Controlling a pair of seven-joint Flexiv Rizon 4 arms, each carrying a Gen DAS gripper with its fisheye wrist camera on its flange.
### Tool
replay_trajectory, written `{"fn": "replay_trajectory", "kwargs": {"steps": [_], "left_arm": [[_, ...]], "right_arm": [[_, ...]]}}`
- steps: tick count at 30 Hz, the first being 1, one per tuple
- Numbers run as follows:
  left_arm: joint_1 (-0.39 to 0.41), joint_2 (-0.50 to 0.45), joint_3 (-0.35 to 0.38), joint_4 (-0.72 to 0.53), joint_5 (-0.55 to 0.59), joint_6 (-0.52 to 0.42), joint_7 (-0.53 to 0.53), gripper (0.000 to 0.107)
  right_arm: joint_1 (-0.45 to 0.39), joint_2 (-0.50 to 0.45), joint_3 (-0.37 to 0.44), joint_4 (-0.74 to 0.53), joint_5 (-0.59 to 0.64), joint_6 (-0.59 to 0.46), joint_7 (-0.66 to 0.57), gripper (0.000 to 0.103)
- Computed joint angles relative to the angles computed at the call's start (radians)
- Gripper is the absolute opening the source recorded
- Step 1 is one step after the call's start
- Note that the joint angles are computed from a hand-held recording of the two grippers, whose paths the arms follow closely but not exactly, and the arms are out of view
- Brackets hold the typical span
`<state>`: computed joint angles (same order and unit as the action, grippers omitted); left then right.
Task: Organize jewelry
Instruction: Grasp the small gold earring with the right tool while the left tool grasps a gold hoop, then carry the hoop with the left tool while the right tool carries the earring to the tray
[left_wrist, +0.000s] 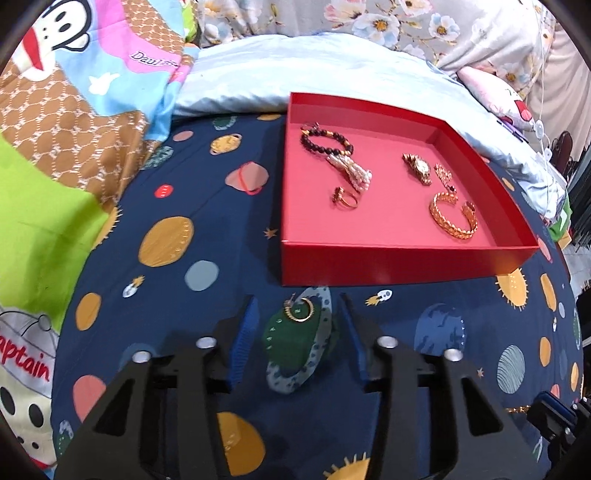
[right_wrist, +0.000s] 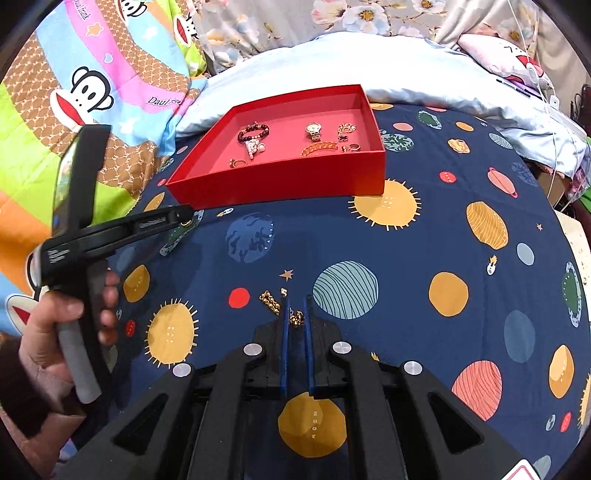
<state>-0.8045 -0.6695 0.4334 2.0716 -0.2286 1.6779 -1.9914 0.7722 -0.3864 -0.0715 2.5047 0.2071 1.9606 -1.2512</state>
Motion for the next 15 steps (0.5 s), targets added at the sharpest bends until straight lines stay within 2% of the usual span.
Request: {"fn": "replay_trajectory", "kwargs": {"steps": [3, 6, 8, 15], "left_arm": [[0.032, -0.007, -0.037, -0.013, 0.006, -0.01, 0.009, 0.024], [0.02, -0.017, -0.025, -0.021, 0.012, -0.019, -0.004, 0.017], [0.02, -0.019, -0.025, -0.021, 0.019, -0.015, -0.008, 0.016], [0.101, 0.031, -0.13, 0.038, 0.019, 0.062, 0.025, 0.016]], "right_arm": [[-0.012, -0.001, 0.01, -0.003, -0.006, 0.002, 0.002, 0.006], [-0.023, 0.001, 0.018, -0.004, -0.011, 0.006, 0.002, 0.006], [-0.023, 0.006, 0.02, -0.002, -0.01, 0.008, 0.0, 0.006], [0.021, 0.046, -0.012, 0.004, 0.01, -0.004, -0.023, 0.006]]}}
